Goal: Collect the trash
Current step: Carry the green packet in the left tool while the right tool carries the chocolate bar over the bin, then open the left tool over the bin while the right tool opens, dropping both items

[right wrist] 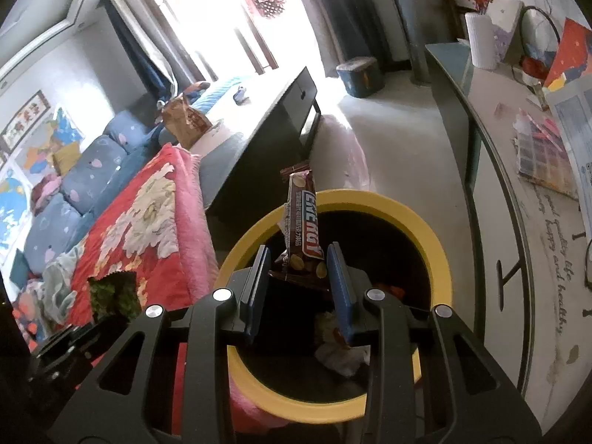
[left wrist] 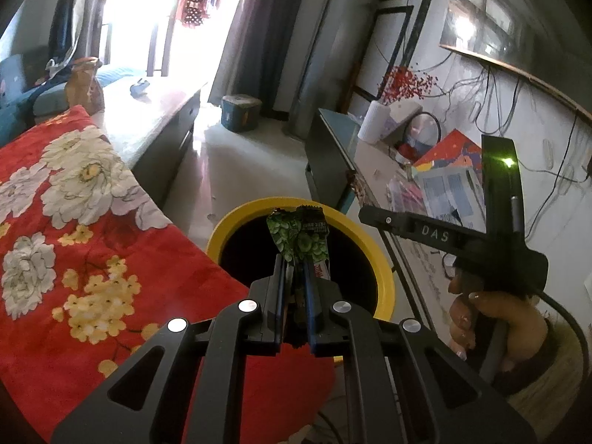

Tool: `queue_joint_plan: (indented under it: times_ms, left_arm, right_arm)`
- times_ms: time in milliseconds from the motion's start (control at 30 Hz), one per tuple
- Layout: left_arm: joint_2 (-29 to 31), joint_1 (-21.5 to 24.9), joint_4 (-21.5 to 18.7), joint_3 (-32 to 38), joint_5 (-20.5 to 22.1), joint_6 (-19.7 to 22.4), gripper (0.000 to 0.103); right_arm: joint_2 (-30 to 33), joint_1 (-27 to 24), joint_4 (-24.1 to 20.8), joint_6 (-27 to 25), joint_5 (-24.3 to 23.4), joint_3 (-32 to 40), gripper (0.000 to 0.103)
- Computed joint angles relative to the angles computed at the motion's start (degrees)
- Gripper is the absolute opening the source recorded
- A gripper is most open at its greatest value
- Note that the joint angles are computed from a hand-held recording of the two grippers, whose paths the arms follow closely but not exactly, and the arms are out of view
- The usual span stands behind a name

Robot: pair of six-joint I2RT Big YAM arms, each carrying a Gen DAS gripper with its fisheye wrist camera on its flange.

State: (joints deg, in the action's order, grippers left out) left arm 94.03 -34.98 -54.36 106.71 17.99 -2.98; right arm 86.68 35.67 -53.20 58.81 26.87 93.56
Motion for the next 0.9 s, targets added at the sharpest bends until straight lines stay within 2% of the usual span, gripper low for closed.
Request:
queue_joint_plan:
  times_ms: [333,533,633,667,733,767,800,867,900]
  left_arm:
    - [2.4,-1.6,-0.6,0.9,0.2,2.2,0.009]
    - [5.5,-2.3,-2.2,3.8,0.4,3.4,0.009]
    - [6.9,-2.7,-3.1,5.4,0.4,3.7,0.011]
    - [7.6,-2.8,-3.6,6.2,0.2,3.8,0.015]
    - [8.6,-2.8,-4.6,7.4,0.0,4.0,0.029]
    - [9.1,-2.8,-4.8,8.1,-0.3,3.8,0.045]
    - [9.2,-2.8,-4.9,8.4,-0.2,3.7,0.051]
    - [9.5,-2.6,-5.0,9.1,-0.1,3.5,0.056]
    - [9.5,-2.6,-4.9,9.2,-0.5,3.4,0.064]
  right_arm:
    - [-1.4,-0.8,1.1,1.8,-1.9,-3.2,0.026]
    - [-2.0,-1.1,1.4,2.9,-2.0,-4.3,0.026]
    - [-2.3,-1.1,1.5,3.2,-1.8,-4.7,0.03]
    - [-2.5,-1.1,1.5,3.3,-1.6,-4.9,0.034]
    - [-2.9,-0.9,1.4,3.6,-0.9,-5.2,0.04]
    - [-3.2,-0.8,1.3,3.8,-0.6,-5.3,0.043]
    - [-3.4,-0.7,1.2,4.0,-0.3,-5.4,0.046]
    - [-4.1,-0.2,0.9,4.3,1.3,-5.8,0.058]
    - [-4.3,0.0,0.7,4.3,1.9,-5.8,0.061]
